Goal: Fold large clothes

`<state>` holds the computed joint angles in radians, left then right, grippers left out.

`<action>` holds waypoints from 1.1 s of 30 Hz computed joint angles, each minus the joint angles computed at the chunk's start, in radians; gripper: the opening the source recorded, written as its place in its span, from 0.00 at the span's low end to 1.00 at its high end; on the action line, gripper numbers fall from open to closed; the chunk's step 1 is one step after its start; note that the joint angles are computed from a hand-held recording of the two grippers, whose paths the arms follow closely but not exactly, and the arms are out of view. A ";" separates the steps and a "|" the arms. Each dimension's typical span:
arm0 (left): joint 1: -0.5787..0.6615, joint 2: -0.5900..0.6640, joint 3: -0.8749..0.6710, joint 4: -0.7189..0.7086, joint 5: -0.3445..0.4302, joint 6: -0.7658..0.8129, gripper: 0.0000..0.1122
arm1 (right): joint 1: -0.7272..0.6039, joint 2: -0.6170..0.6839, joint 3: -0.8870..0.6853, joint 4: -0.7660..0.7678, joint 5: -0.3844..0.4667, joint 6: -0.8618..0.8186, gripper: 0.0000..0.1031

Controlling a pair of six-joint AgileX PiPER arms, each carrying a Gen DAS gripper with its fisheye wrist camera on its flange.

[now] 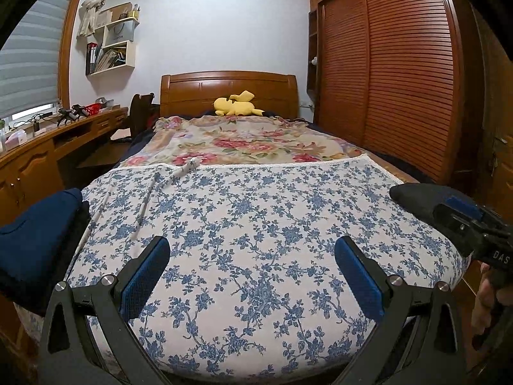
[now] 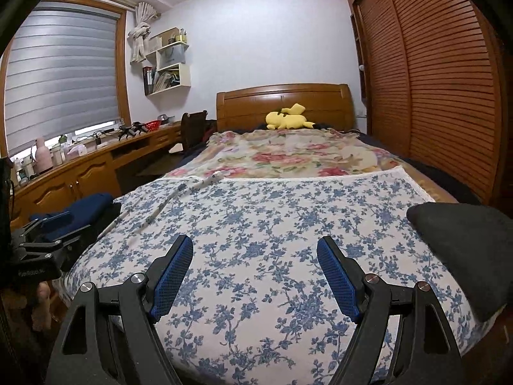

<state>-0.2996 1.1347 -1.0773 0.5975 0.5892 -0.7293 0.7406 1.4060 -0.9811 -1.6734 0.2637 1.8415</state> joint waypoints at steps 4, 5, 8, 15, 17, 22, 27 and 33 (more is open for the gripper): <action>-0.001 0.000 -0.001 -0.001 0.000 0.000 0.91 | -0.017 0.003 0.000 -0.012 -0.015 0.005 0.79; -0.001 -0.001 0.001 -0.001 0.000 0.001 0.91 | -0.020 0.007 -0.003 -0.011 -0.018 0.001 0.79; -0.006 -0.003 0.003 0.007 0.001 -0.006 0.91 | -0.028 0.006 -0.007 0.007 -0.022 -0.025 0.79; -0.027 -0.015 0.006 0.032 0.012 -0.032 0.91 | -0.051 0.001 -0.001 -0.015 -0.045 -0.015 0.79; -0.033 -0.017 0.006 0.040 0.015 -0.038 0.91 | -0.057 -0.003 0.000 -0.015 -0.052 -0.017 0.79; -0.042 -0.025 0.004 0.049 0.023 -0.044 0.91 | -0.062 -0.010 0.002 -0.012 -0.058 -0.027 0.79; -0.047 -0.028 0.003 0.054 0.028 -0.046 0.91 | -0.067 -0.015 0.007 -0.039 -0.062 -0.006 0.79; -0.049 -0.029 0.005 0.057 0.028 -0.050 0.91 | -0.074 -0.018 0.007 -0.051 -0.070 0.001 0.79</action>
<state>-0.3482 1.1053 -1.0726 0.6545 0.6169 -0.7798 0.6669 1.3877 -0.9739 -1.7246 0.1936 1.8429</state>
